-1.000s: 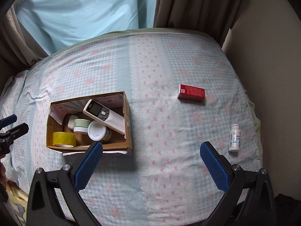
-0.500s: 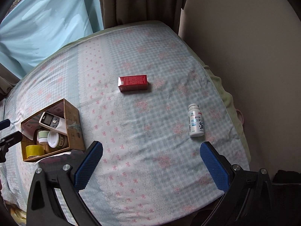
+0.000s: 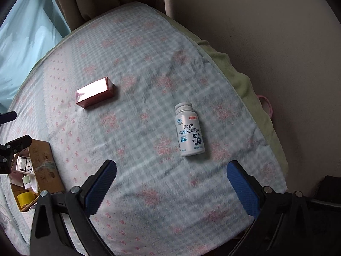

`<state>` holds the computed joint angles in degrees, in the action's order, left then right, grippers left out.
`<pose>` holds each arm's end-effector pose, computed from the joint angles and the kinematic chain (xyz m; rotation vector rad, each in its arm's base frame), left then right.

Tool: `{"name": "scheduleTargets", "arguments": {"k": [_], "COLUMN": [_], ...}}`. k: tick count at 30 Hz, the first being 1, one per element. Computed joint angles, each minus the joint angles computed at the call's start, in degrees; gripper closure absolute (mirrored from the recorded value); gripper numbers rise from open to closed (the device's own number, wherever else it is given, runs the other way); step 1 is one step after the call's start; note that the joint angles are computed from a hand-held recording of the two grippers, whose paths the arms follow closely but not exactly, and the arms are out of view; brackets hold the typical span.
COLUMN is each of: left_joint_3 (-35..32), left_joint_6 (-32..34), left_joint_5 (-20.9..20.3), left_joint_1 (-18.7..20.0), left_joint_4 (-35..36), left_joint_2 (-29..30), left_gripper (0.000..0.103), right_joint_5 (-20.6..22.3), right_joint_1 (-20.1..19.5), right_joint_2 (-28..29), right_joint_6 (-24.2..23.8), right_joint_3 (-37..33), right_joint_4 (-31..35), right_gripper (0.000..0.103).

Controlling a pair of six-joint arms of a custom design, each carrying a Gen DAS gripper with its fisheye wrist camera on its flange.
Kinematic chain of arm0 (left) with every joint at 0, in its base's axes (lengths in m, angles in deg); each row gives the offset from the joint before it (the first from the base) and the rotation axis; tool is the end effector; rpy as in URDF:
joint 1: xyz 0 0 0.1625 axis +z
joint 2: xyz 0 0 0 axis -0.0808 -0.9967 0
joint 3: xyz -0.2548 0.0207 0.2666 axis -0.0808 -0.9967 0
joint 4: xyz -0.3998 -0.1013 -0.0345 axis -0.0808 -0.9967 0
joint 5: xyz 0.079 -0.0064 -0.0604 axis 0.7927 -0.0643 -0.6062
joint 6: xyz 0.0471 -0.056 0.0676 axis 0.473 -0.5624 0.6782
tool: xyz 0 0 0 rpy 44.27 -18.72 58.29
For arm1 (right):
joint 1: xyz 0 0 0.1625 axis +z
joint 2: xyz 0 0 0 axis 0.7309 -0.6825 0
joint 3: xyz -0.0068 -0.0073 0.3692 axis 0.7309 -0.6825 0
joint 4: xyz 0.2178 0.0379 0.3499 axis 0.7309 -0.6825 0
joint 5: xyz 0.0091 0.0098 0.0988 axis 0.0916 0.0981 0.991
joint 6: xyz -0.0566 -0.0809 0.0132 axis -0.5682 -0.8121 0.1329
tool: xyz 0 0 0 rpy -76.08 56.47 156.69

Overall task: Organize rigid objects
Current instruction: 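Grasp the red cosmetic box with the left tool while the right tool grasps the white vitamin bottle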

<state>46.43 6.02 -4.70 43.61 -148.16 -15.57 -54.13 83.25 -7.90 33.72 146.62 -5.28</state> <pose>-0.3108 -0.4806 0.1351 1.1593 2.2434 0.2366 0.2814 -0.2376 0.2687 -0.6919 -2.1164 0.5716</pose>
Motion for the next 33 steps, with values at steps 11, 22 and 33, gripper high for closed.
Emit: {"name": "scheduleTargets", "arguments": {"k": [11,22,33], "left_joint_3": [-11.4,-17.2,-17.8], "left_joint_6": [17.7,35.3,39.3], "left_joint_5": [2.3,5.2,5.1], "left_joint_1": [4.1,6.3,6.2], "left_joint_4": [-1.2,0.2,0.5], "left_joint_2": [20.9,29.3,30.2], "left_gripper": [0.0,0.024,0.054], "right_joint_5": [1.2,1.9,3.9], "right_joint_1": [-17.1,-26.0,-28.2], "right_joint_2": [-8.8,-8.5,-10.4], "right_joint_6": [-21.5,-31.4,-32.8], "right_joint_3": [11.0,14.6,17.2], "right_joint_4": [-13.9,-20.8,-23.7], "right_gripper": [0.0,0.009,0.043]}}
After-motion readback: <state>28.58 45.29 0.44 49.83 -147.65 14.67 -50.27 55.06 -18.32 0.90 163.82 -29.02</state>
